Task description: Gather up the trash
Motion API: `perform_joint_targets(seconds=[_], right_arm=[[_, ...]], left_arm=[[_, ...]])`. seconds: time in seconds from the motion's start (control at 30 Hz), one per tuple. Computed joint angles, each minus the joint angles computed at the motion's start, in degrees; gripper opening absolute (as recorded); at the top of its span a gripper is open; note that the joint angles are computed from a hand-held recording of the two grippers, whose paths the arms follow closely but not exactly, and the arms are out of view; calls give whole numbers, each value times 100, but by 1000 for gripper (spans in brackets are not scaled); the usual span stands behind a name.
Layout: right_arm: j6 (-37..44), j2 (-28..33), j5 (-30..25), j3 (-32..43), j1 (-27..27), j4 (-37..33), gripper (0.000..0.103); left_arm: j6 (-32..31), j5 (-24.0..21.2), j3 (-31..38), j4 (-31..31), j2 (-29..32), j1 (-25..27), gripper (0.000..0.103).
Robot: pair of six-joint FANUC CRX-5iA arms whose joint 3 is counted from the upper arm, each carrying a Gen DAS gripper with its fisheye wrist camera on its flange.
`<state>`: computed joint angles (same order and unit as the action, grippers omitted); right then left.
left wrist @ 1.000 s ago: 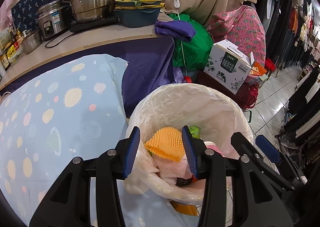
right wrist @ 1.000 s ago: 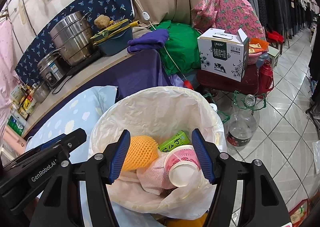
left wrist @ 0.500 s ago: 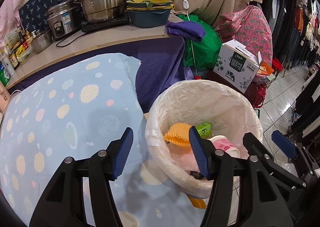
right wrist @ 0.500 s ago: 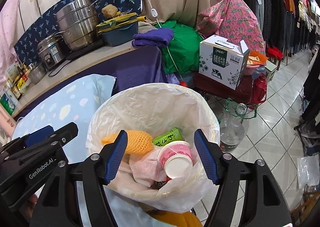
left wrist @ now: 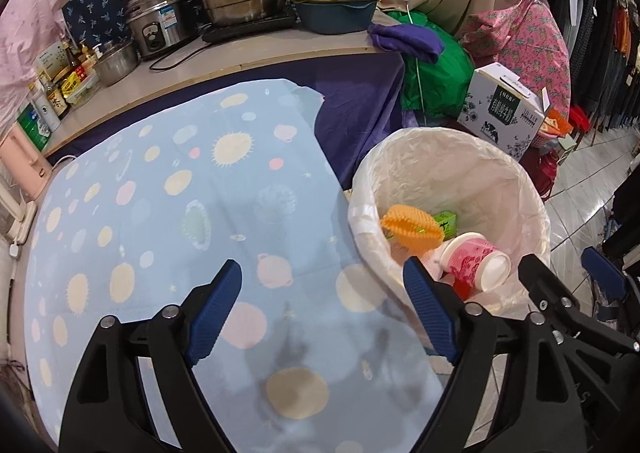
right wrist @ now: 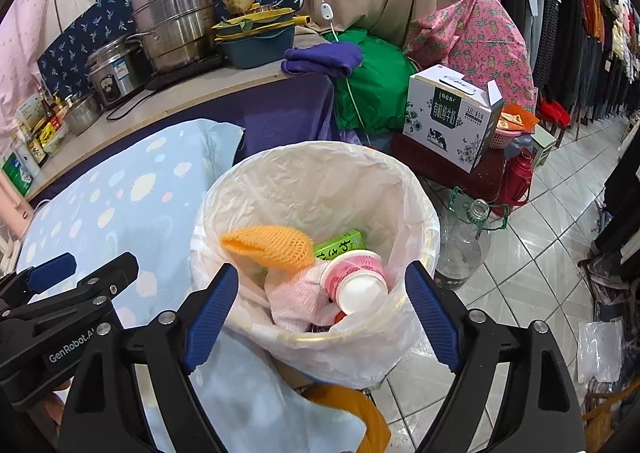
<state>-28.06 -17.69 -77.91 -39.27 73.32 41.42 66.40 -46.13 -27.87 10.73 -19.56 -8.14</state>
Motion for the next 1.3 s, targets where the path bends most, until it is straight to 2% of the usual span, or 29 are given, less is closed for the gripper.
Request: perform_joint_targets(seconds=[0.23, 0.43, 0.97, 1.3], right_arm=[[205, -79, 45, 133, 17, -270, 86], [422, -105, -34, 231, -20, -394, 88], [888, -232, -689, 580, 172, -664, 88], [911, -306, -713, 546, 183, -602, 88]], left_arm=[[207, -483, 204, -297, 7, 24, 85], [382, -581, 356, -496, 66, -103, 85], [601, -1041, 632, -668, 8, -323, 85], [721, -1070, 674, -760, 19, -400, 85]])
